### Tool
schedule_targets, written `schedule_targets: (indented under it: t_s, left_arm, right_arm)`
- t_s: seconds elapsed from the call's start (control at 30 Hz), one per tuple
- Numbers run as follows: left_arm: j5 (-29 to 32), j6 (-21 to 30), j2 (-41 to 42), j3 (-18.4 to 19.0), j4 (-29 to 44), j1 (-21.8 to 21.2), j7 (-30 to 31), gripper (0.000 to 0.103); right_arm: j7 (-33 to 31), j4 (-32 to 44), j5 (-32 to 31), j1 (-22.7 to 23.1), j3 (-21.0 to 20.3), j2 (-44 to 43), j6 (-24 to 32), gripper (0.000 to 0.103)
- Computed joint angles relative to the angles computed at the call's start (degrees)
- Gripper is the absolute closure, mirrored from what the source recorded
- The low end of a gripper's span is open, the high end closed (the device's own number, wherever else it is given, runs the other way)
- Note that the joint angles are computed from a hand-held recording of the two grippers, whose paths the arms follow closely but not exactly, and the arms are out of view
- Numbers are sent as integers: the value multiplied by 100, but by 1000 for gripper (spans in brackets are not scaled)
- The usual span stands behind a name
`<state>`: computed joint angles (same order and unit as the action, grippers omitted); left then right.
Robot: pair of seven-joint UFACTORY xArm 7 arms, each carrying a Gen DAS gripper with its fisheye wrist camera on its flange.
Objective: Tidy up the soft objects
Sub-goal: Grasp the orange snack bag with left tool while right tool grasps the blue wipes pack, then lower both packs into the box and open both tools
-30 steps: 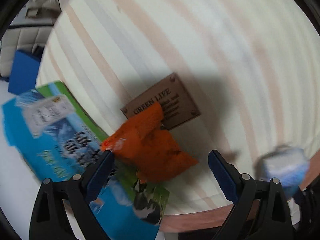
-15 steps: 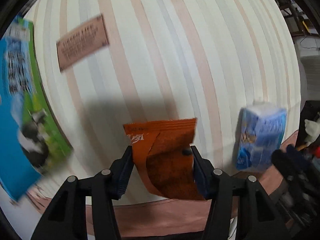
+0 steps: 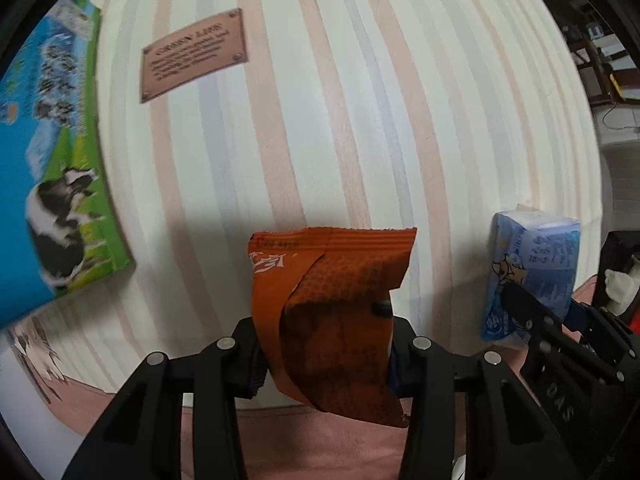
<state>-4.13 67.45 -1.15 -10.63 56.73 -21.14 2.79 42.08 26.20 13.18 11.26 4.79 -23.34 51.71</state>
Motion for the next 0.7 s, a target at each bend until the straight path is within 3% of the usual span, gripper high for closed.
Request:
schedule_targets:
  t_s: [0.1,0.23,0.4,0.57,0.7]
  left_arm:
    - [-336,110,-574,84,-219,55,267,62]
    - [-817,495,-1392,369,-225,217,835,62]
    - [-983,990,-1810,1001,442,822,1475,62]
    - [-713,1323,-1047,1410,1884,1626,1896,62]
    - [-279,1053,-393,1476,2587,2169,1987,62]
  right_arm:
    - [74,73,-11,9,11,-145,187,71]
    - [87,320,63,87,19,-650,427,72]
    - [-52,1254,150,291,114,-881,515,72]
    - [-174,2941,261,588,406,438,74,72]
    - [-243,4460,255,874,624,1741,-69,72]
